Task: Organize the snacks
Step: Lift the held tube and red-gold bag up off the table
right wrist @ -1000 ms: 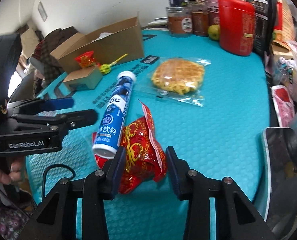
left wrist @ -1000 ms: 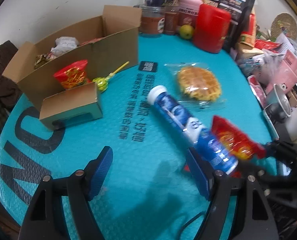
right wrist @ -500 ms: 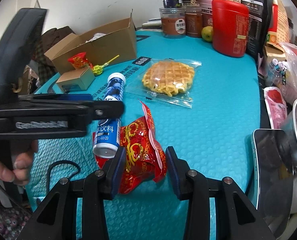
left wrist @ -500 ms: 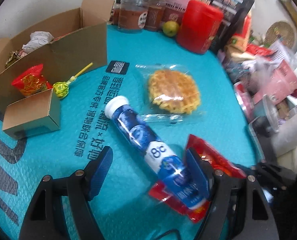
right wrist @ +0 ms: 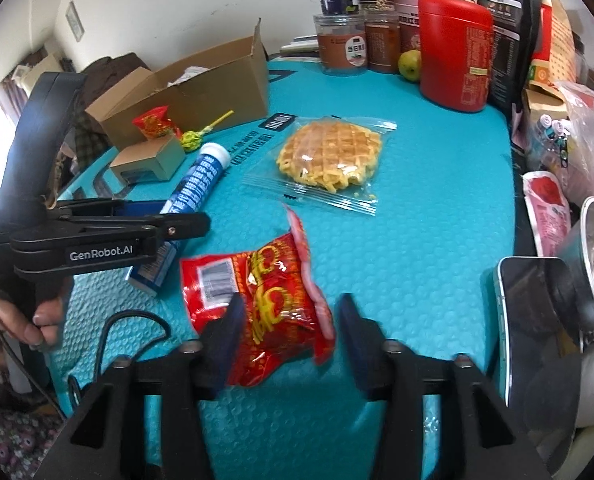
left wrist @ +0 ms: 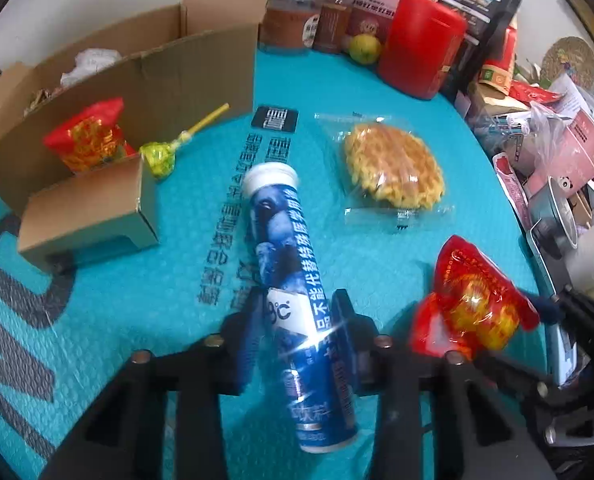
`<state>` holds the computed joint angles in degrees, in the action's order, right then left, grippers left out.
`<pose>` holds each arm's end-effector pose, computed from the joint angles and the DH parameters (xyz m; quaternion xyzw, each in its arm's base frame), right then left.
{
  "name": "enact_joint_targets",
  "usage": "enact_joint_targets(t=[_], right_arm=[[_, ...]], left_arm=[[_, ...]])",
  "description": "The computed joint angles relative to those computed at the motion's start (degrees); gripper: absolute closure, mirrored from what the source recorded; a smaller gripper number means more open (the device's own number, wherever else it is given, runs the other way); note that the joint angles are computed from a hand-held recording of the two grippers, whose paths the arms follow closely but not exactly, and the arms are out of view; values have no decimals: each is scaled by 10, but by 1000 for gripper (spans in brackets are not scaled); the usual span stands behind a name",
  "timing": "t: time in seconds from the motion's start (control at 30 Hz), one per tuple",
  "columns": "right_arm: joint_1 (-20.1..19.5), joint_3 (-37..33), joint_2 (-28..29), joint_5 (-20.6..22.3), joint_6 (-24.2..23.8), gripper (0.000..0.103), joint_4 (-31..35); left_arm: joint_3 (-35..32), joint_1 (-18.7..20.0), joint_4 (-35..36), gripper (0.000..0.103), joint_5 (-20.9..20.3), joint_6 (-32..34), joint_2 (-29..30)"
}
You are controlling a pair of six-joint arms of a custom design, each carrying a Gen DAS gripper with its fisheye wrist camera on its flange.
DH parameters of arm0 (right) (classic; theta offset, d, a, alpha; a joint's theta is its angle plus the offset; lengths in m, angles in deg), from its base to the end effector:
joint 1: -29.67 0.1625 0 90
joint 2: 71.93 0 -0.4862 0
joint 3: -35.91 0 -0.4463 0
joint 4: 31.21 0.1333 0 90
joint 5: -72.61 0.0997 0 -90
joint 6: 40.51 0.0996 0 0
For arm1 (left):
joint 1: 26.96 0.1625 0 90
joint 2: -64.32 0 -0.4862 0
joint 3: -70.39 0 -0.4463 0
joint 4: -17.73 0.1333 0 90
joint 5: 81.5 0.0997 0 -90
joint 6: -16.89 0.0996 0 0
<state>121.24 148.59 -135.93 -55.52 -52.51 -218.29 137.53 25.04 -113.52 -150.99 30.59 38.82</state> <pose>0.0891 -0.6304 0.2868 -0.0311 -0.8719 0.3588 0.3319 -0.4040 -0.7903 -0.0187 0.4296 0.8853 -0.0342 0.1747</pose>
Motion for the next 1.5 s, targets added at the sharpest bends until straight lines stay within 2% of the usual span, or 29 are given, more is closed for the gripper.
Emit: enact_joint_targets(t=[0.1,0.13,0.23,0.27,0.5,0.6,0.67,0.73,0.97,1.03,1.1,1.13,1.17,1.2,1.5], right_arm=[[3,1,1,12,-8,34,-9],[5,-1,4,12,-12,30,-9],[13,-15,20,-24,-20,6,-6],[15,-20,24,-35,-23,4,-3],[14,-43,39,-54,-40,4,18],[9,-49,42,-37,-44,4,20],[7,-51,44,-33,-40,9,25],[4,-50,42,-27,-32,19,32],[2,-35,32,-9,-29,25,14],[2,-33,32,-7,-33,26,6],[3,-28,31,-3,-39,32,-13],[4,-26,30,-2,-41,42,-22],[5,-25,29,-3,-43,57,-30],[5,-24,27,-6,-41,64,-31],[-4,-9,5,31,-11,66,-11]], left_arm=[[-9,4,26,75,-29,-9,-1],[-6,4,26,75,-28,-7,-4],[3,8,30,75,-33,-5,-14],[6,10,33,75,-33,-7,-18],[29,18,40,75,-21,0,-44],[38,18,33,75,-15,8,-49],[35,18,35,75,-17,0,-47],[28,18,38,75,-17,-5,-42],[19,9,25,75,19,12,-26],[17,8,17,75,21,13,-22],[18,10,0,75,14,15,-21],[20,12,-8,75,8,16,-21],[19,14,-13,75,3,12,-20],[19,15,-15,75,1,10,-20],[39,14,-31,75,-13,11,-35]])
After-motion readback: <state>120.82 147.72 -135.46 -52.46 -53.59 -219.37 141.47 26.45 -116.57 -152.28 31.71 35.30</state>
